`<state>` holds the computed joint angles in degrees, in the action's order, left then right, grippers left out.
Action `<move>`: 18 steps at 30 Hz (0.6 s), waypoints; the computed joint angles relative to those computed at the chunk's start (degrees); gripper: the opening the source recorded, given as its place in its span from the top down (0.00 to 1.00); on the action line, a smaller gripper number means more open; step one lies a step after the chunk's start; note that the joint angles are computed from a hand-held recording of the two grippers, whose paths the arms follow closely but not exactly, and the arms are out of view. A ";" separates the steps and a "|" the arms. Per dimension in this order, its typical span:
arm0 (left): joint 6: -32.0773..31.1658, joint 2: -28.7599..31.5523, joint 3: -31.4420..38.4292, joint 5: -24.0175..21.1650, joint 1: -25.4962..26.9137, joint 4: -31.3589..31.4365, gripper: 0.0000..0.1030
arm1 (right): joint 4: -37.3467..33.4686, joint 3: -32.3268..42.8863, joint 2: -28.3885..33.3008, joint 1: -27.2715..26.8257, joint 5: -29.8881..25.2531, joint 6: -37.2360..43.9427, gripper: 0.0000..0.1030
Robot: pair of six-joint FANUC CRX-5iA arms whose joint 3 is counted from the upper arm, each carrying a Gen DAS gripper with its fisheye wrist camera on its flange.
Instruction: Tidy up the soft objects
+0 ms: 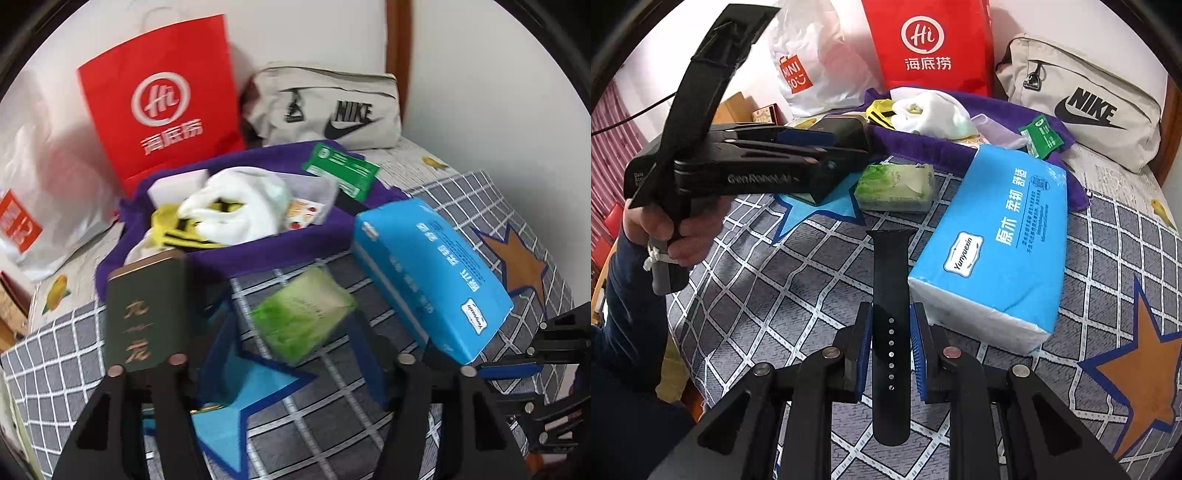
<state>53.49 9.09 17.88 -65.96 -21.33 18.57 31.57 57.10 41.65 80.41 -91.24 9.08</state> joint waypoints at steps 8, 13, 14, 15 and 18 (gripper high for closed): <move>1.54 2.94 2.99 -0.62 -3.95 -6.50 0.32 | 0.20 -1.97 -1.14 0.77 0.50 -0.92 0.80; 2.60 4.88 4.98 -1.29 -5.86 -11.33 0.32 | -0.31 -1.81 -1.10 1.19 -0.01 -1.10 0.80; 2.71 5.20 5.13 -1.49 -6.14 -12.03 0.32 | -0.42 -1.75 -1.06 1.23 -0.09 -1.09 0.80; 2.92 5.39 5.24 -1.69 -6.31 -12.54 0.32 | -0.53 -1.83 -1.10 1.24 -0.10 -1.16 0.80; 3.21 5.20 4.41 -0.23 -6.80 -13.89 0.30 | -0.91 -2.82 -1.63 1.26 0.32 -1.79 0.80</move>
